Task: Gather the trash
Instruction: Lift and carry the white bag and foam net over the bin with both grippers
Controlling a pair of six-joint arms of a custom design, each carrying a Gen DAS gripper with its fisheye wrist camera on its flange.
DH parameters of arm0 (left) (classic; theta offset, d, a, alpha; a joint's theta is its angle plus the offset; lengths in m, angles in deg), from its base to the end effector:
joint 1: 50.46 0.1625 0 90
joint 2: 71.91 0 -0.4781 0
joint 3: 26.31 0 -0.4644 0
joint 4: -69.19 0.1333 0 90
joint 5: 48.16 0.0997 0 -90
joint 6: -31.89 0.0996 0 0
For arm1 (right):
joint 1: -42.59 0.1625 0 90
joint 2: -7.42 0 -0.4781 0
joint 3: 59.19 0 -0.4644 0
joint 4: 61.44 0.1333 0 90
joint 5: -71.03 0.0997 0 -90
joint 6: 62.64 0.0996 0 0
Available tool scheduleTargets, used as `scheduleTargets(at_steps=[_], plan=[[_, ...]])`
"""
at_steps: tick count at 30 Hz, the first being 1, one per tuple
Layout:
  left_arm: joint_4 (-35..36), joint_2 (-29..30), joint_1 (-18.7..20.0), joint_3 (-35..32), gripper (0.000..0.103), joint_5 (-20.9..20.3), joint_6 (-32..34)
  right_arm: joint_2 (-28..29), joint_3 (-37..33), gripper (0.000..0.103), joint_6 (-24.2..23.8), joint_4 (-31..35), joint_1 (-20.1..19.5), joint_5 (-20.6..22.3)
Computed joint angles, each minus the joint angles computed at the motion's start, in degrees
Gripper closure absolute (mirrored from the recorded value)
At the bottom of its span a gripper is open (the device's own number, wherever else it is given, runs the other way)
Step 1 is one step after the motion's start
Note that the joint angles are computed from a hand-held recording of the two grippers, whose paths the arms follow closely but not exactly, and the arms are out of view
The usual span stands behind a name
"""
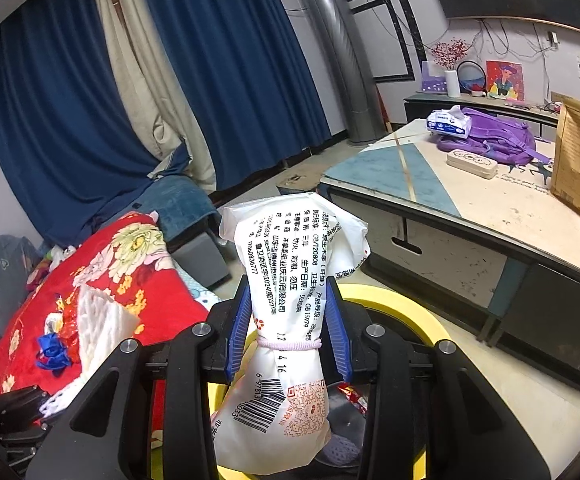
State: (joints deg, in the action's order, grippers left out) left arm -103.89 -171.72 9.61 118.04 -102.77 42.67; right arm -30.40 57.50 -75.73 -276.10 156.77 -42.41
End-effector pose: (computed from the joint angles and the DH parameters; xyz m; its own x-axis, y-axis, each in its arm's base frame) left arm -0.0231 -0.4230 0.3065 -0.7979 0.2192 -0.5615 0.5492 0.6483 -0.5273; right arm 0.3322 -0.5111 0.0077 -0.8643 -0.2568 0.4325 -0.4942 0.5934 -0.6353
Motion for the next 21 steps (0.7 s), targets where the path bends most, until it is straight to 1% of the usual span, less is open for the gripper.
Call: scheduleTargets(at_steps=[10,16,21], plan=[[1.9,5.6,1.8,-2.4,0.085,-2.5,-0.2,-0.7,0.9,0.068,2.5,2.7,-2.7,1.0],[2.7,8.6,2.6,-4.3,0.084,-3.2,0.0,-1.4,1.4,0.067,4.5,4.2,-4.1,2.1],[2.8,11.4,3.5,-6.0,0.084,-3.7,0.4,-1.9,1.6,0.066,5.1,4.7,-4.7,3.1]])
